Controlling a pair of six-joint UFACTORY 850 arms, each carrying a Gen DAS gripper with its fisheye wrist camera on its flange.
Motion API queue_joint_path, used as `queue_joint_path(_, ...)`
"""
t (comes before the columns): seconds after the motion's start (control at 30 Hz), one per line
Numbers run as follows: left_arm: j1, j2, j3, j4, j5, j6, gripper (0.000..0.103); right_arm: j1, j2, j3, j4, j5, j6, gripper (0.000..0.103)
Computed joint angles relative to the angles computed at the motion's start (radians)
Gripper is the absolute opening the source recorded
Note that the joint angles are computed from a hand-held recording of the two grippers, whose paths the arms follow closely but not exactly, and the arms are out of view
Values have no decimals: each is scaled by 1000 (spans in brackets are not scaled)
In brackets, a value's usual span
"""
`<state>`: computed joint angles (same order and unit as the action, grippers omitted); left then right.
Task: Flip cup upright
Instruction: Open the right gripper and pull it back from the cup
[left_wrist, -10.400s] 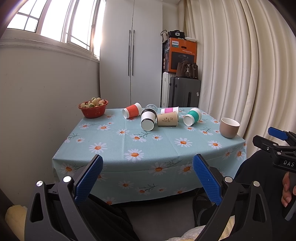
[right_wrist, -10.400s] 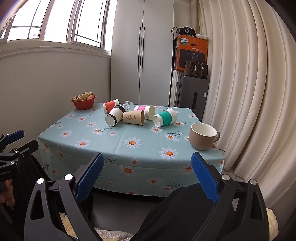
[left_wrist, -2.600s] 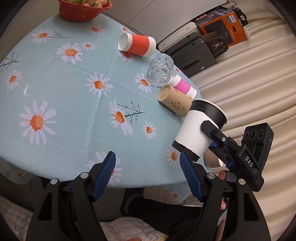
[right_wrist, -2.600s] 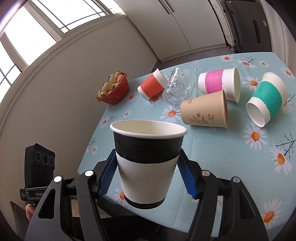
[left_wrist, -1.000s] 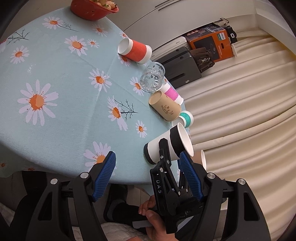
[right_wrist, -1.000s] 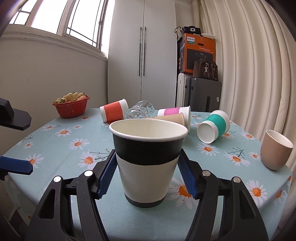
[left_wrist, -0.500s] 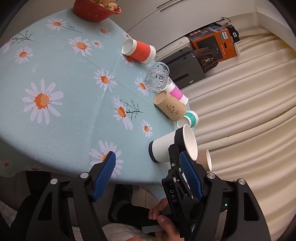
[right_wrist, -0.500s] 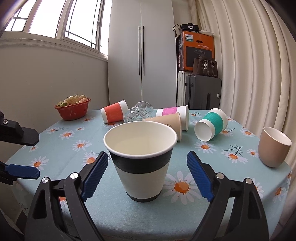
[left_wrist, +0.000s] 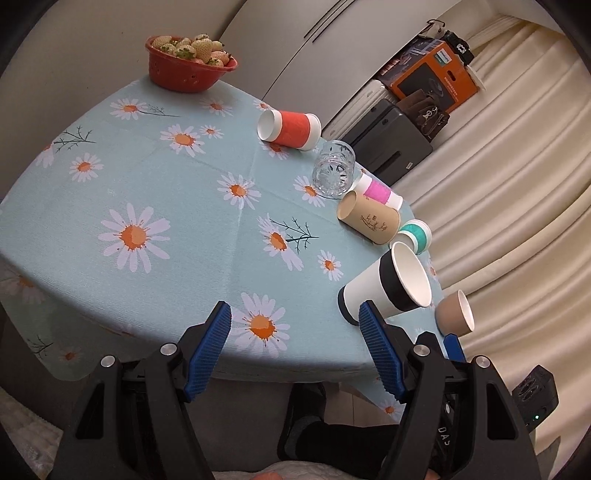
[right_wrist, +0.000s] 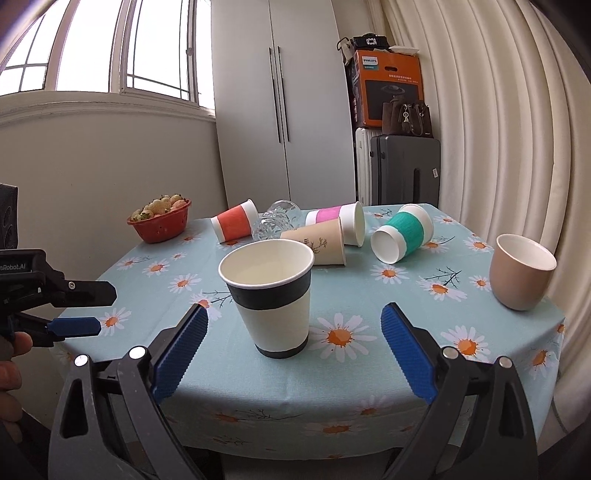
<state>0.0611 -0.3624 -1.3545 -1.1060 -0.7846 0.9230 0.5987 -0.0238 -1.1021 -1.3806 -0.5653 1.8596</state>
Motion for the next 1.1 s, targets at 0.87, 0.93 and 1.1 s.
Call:
queue_joint_path(0.87,13,475,466,-305,116,676,70,77,381,118,350,-162,-476,94)
queue_joint_path(0.93,24,505,489,-309,116,703,70,93,403,130,343,-168,-468,94)
queue_joint_path(1.1,62,564,537,-309,80,740,70,139,432,140,330,-200,-466,94)
